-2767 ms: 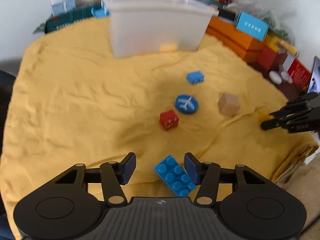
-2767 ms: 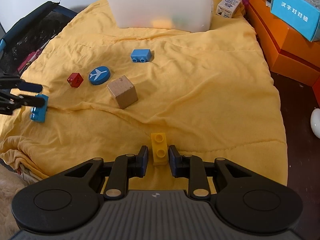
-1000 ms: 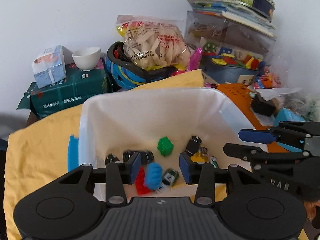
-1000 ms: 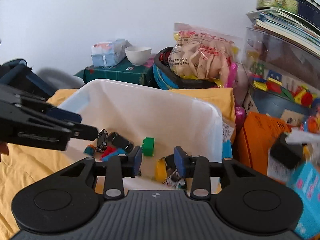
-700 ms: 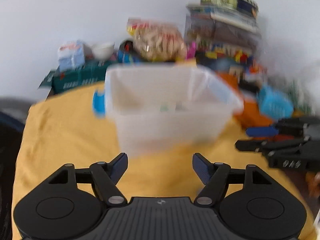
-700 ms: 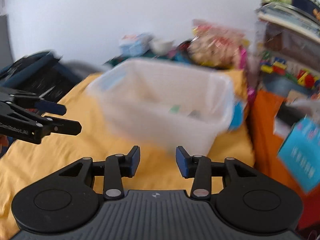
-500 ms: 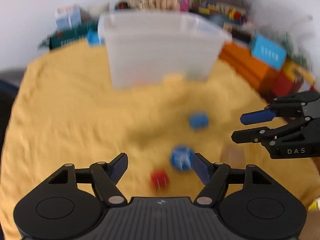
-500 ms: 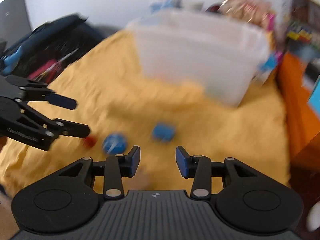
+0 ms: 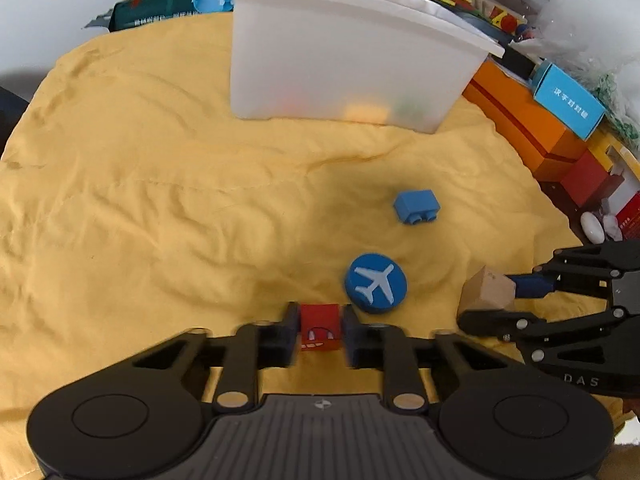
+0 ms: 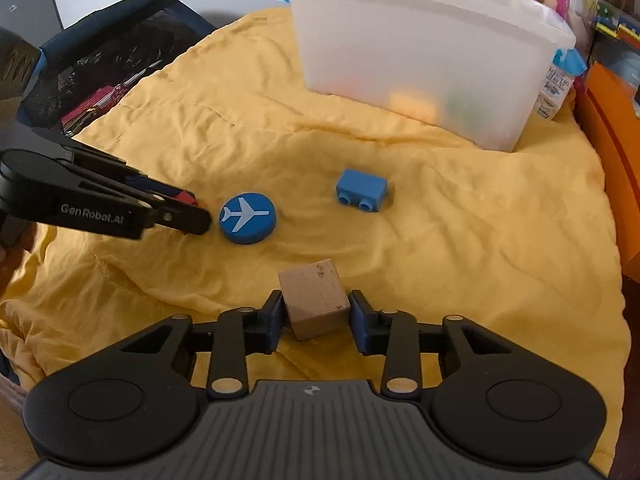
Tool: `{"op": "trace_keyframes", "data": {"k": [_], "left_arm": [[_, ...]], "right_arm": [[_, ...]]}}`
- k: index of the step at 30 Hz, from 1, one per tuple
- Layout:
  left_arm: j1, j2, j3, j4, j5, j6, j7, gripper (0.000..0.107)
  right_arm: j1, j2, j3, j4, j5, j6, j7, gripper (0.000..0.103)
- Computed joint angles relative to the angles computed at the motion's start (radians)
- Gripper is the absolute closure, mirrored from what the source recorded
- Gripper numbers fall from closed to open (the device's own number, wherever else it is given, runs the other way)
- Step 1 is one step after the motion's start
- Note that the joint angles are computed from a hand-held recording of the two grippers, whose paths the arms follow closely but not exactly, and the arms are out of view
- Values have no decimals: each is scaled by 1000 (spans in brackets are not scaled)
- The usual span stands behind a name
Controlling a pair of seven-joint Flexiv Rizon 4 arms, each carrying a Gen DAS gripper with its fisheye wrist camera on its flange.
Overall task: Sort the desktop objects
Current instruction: 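Grasp the wooden cube with the right gripper, then lower the wooden cube into the white bin and open the right gripper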
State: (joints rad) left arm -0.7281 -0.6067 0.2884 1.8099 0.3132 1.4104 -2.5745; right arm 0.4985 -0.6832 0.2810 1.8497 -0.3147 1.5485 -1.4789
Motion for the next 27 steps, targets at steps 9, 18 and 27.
{"op": "trace_keyframes", "data": {"k": [9,18,27], "left_arm": [[4,78,9,34,4,70,72,85],[75,7,72,-353,87,-33,231,84],[158,-91,-16,-489,58,-137,206,60]], "right_arm": [[58,38,-90,14,-17,53,53,67],[188,-62,-328,-344,-34,101,180,66],[164,-132,-316,-444,-62,92,290,58]]}}
